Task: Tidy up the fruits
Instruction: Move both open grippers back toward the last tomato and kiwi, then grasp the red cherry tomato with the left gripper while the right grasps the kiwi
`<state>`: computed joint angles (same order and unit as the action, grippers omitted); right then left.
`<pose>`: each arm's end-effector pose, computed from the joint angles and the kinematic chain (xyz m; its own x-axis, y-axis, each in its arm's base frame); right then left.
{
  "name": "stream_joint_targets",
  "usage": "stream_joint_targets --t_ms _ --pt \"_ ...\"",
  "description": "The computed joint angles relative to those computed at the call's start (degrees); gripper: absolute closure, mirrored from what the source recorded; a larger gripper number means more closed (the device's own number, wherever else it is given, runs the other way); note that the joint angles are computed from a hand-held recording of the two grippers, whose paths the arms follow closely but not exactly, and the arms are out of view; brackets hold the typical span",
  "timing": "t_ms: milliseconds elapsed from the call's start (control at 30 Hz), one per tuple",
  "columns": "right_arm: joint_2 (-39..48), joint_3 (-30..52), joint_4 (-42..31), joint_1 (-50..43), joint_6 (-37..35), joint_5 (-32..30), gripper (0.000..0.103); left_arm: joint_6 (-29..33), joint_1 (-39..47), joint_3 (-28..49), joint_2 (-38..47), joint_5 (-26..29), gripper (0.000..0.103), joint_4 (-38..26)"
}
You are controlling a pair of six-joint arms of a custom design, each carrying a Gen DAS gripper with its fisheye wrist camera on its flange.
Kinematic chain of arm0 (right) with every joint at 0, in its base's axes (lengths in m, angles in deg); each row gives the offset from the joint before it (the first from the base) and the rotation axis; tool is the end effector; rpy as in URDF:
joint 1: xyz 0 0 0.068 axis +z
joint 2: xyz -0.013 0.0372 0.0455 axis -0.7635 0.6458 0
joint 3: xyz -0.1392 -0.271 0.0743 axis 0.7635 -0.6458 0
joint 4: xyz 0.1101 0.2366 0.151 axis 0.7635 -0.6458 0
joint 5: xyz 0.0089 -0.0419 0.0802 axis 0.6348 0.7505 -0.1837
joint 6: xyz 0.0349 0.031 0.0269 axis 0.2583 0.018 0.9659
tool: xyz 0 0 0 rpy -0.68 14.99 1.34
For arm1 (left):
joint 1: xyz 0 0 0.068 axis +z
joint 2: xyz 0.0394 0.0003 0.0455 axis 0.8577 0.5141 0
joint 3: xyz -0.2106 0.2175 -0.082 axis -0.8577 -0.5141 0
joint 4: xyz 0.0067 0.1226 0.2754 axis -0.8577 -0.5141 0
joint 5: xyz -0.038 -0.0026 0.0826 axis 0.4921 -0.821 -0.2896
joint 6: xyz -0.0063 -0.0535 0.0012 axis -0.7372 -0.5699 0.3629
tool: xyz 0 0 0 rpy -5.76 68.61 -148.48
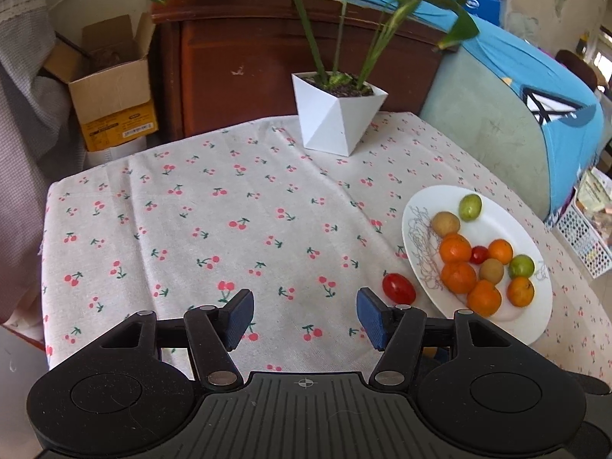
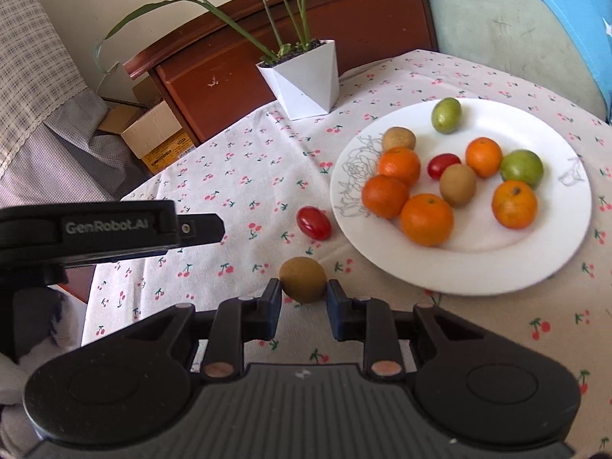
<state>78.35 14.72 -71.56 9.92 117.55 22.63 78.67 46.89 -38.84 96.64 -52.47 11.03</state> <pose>0.1875 0.2823 0.1750 -0.6734 0.4059 -0.6179 0.2011 0.9049 0.3752 0.2972 -0.0737 0.2062 -0.7316 0.2357 -0.6397 0.4233 0.8926 -0.1553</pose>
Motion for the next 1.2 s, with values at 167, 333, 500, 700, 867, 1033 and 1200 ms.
stream_joint_targets --t_ms 167,333,500,700,867,1033,1200 --pt "-3.02 -1.95 -4.82 3.39 7.37 2.07 0.078 4.28 -2.69 -2.58 1.02 0.2 0.045 4.53" --pt "-4.76 -3.51 -6.26 3.47 10.1 3.49 0.079 6.13 -4.07 -3.27 3.02 1.44 0.045 8.51" --pt "-5.71 -4.46 -6.51 3.24 12.79 3.66 0.079 9.25 -5.08 -3.11 5.13 3.62 0.046 10.65" --pt "-6.46 -5.45 -5.35 3.06 13.68 3.52 0.078 13.39 -5.61 -3.09 7.52 5.46 0.046 13.82" --pt "-6.61 -5.74 -4.97 3.05 13.89 3.53 0.078 17.77 -6.04 -2.66 9.38 7.1 0.047 15.55" --pt "-6.54 -5.77 -4.84 3.1 14.16 3.72 0.078 19.71 -5.16 -2.31 10.2 9.54 0.058 16.1" --pt "-6.51 -5.82 -4.57 2.97 14.16 3.82 0.077 21.43 -4.77 -1.96 10.58 11.4 0.069 15.71"
